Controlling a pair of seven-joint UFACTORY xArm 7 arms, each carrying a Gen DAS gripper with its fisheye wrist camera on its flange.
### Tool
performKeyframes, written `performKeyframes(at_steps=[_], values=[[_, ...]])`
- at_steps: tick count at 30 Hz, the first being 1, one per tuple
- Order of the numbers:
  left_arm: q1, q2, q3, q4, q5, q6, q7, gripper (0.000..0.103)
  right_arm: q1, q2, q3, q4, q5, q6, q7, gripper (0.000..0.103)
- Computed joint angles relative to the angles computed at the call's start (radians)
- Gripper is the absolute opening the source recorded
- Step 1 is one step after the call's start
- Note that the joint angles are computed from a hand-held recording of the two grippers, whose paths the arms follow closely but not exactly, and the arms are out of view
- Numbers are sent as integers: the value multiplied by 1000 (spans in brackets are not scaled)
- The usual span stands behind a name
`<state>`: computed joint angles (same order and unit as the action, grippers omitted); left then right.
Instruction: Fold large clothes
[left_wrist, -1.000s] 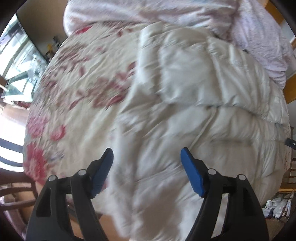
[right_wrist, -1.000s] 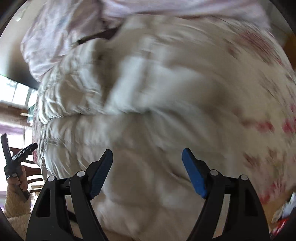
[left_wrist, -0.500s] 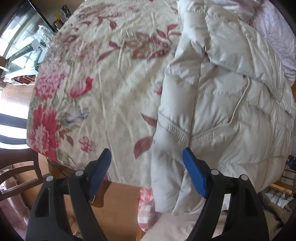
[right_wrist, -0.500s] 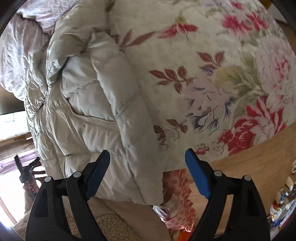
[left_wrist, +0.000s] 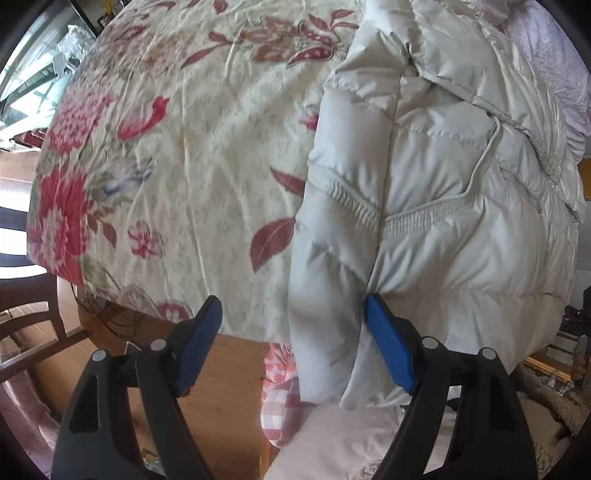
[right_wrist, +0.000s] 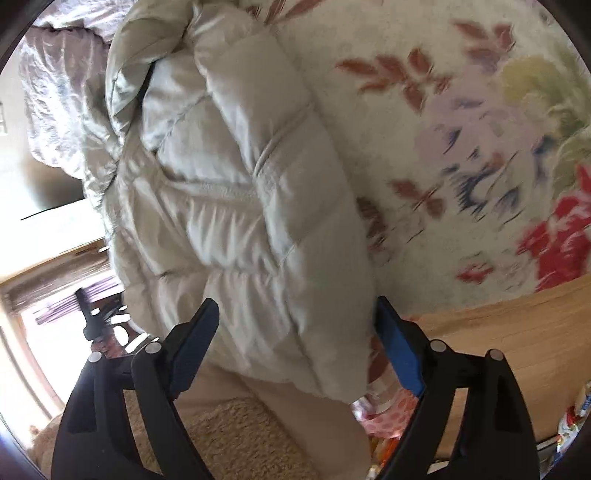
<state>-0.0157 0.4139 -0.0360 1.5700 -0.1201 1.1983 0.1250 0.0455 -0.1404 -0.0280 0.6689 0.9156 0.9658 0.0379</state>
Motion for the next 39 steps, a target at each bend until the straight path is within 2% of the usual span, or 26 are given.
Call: performKeyframes(at_steps=[11, 15, 19, 27, 29, 30, 31, 34, 37, 39], values=[[-1, -82, -14, -188, -65, 1, 43, 79, 6, 5, -5, -26, 152, 38, -127, 81], [-8, -101, -11, -234, -74, -47, 26, 80, -1, 6, -5, -32, 156, 46, -137, 81], [11, -77, -7, -193, -103, -28, 27, 80, -4, 8, -3, -33, 155, 51, -150, 81], [42, -86, -5, -256, -148, -62, 85, 83, -4, 19, 2, -18, 162, 59, -156, 81], [52, -92, -7, -282, -181, -73, 92, 80, 1, 28, 8, -10, 171, 57, -165, 81], [61, -90, -9, -290, -209, -77, 101, 72, 3, 33, 9, -6, 177, 60, -174, 81], [66, -86, -10, -293, -229, -79, 104, 70, 6, 35, 12, -4, 180, 58, -175, 81], [69, -93, -9, -324, -242, -108, 115, 66, 12, 47, 19, 8, 187, 58, -194, 80], [79, -111, -7, -356, -277, -116, 117, 58, 17, 53, 26, 15, 186, 53, -192, 64], [79, -127, -5, -374, -283, -125, 118, 53, 19, 55, 29, 16, 192, 51, -192, 48]])
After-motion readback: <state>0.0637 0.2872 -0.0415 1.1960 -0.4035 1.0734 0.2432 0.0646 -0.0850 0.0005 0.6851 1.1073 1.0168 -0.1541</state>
